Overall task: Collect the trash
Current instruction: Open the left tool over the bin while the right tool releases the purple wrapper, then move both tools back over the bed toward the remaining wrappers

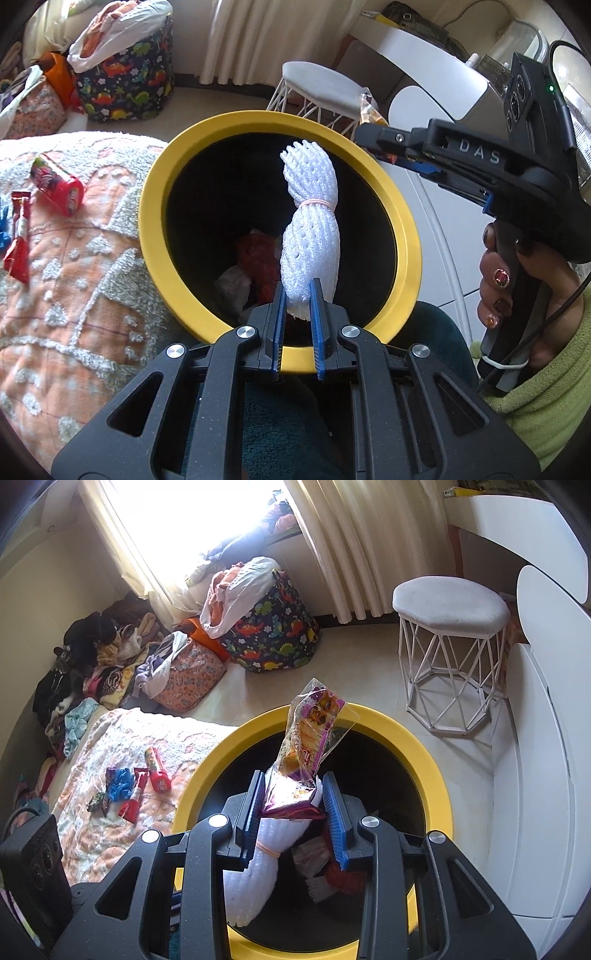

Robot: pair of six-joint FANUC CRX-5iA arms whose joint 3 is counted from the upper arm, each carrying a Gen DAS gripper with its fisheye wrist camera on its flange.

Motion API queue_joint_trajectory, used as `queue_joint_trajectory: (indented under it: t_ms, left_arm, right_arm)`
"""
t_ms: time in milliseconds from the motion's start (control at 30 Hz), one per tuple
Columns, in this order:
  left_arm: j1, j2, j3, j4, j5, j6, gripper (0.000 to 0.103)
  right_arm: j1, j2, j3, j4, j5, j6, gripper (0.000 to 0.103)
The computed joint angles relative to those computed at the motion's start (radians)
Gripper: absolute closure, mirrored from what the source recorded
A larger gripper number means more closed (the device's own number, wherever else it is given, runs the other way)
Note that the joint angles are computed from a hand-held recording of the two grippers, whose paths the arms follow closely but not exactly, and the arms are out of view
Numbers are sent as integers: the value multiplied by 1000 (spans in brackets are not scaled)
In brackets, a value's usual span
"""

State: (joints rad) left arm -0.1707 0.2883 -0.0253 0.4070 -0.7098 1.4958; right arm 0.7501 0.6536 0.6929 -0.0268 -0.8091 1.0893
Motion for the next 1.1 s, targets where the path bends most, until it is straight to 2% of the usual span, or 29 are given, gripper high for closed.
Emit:
queue_joint_trajectory:
  t_ms: [200,233,300,367,433,500,633,933,1100]
  left_arm:
    - [1,4,-3,10,10,7,94]
    - [3,2,-8,15,13,8,93]
    - [4,2,1,-10,7,38,80]
    - [4,-5,-4,-21,11,53,68]
    - [4,-14,-8,-39,22,72,58]
    - [4,-27,-8,-76,33,114,31]
    - [3,-50,-2,-156,49,187,13]
    - [10,-111,-1,-326,73,342,11]
    - [15,-154,1,-462,69,461,11]
  right_arm:
    - [-1,11,24,-24,-18,26,70]
    - [-2,16,33,-29,-29,30,64]
    - [0,20,39,-19,-38,16,50]
    - [4,15,27,-7,-25,2,48]
    - [7,12,20,4,-20,-6,41]
    - [7,8,12,12,-10,-12,39]
    - [15,2,3,27,2,-16,36]
    - [46,-25,-38,68,58,-13,30]
    - [60,-49,-81,94,114,-19,29]
